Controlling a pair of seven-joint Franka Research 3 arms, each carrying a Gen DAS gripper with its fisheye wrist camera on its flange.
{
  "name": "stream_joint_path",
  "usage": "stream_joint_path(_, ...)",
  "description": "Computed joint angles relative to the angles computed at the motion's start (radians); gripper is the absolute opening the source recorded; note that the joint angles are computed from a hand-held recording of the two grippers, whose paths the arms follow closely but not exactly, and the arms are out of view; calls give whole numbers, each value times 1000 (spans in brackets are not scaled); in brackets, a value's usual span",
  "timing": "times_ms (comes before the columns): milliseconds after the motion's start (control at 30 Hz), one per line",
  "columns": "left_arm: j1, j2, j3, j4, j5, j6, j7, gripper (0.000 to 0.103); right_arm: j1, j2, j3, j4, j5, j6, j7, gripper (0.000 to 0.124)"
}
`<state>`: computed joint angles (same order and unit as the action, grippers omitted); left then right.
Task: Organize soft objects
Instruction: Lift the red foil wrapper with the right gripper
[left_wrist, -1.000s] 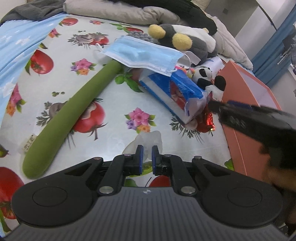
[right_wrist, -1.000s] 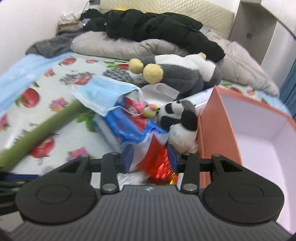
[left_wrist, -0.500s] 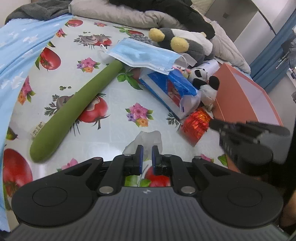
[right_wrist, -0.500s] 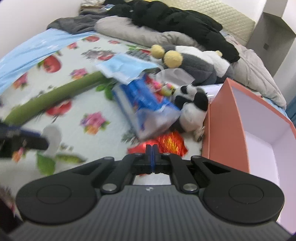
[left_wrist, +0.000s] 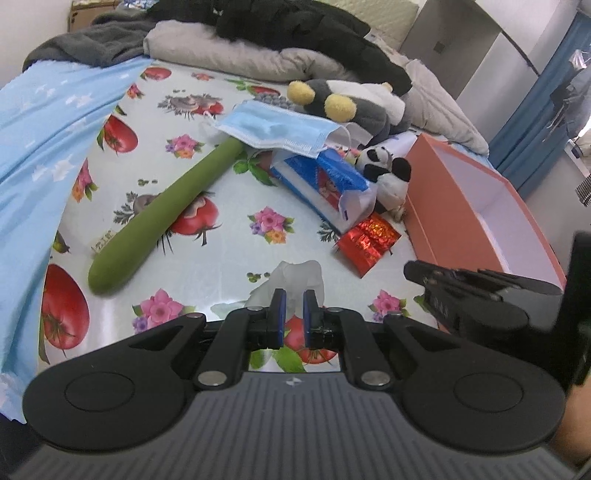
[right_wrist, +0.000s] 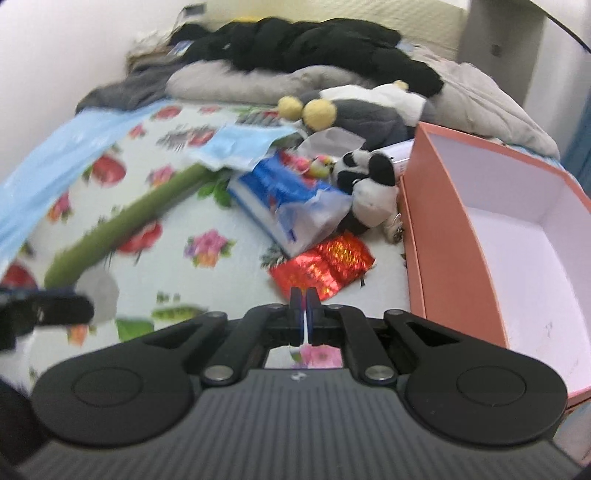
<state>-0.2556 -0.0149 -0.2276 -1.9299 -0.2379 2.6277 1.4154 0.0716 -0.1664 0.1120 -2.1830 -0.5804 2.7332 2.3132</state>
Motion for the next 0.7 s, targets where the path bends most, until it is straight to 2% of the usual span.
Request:
stream_joint_path(33, 0, 1, 0, 1, 1, 5, 0, 11, -7, 10, 3, 7, -9, 4, 32, 8)
stream_joint_path(67, 0, 6, 0, 8, 4, 5, -3, 11, -12, 27, 5, 21, -19, -2, 69, 17)
stream_joint_path(100, 1, 12, 0, 15, 8, 5, -5, 11, -10, 43, 1, 32, -20, -4, 85, 27)
stream_joint_path(133, 2, 20, -1, 23, 13, 6, -6, 11, -11, 63, -1, 45, -41, -7, 123, 47)
stream_joint_path(167, 4, 31, -1, 36, 23, 4, -12, 11, -11, 79, -5, 53, -79, -3, 172, 56)
stream_joint_path(267, 11, 77, -4, 84, 63, -5, -36, 11, 10, 142, -24, 107, -186, -63, 279, 57)
stream_joint_path(333, 15, 117, -6, 127, 94, -19, -61, 11, 27, 184, -55, 132, -184, -53, 314, 57)
stream_joint_path(467, 30, 202, -17, 218, 117, -50, -77, 11, 79, 269, -110, 217, -244, -137, 382, 61)
stream_joint_path(533, 34, 251, -22, 273, 134, -74, -77, 11, 86, 302, -137, 236, -198, -112, 373, 61)
stream_joint_path(633, 41, 335, -31, 379, 148, -135, -70, 11, 114, 322, -179, 250, -270, -79, 407, 60)
stream_joint_path(700, 41, 389, -36, 458, 155, -182, -70, 11, 112, 325, -189, 244, -242, -38, 372, 45)
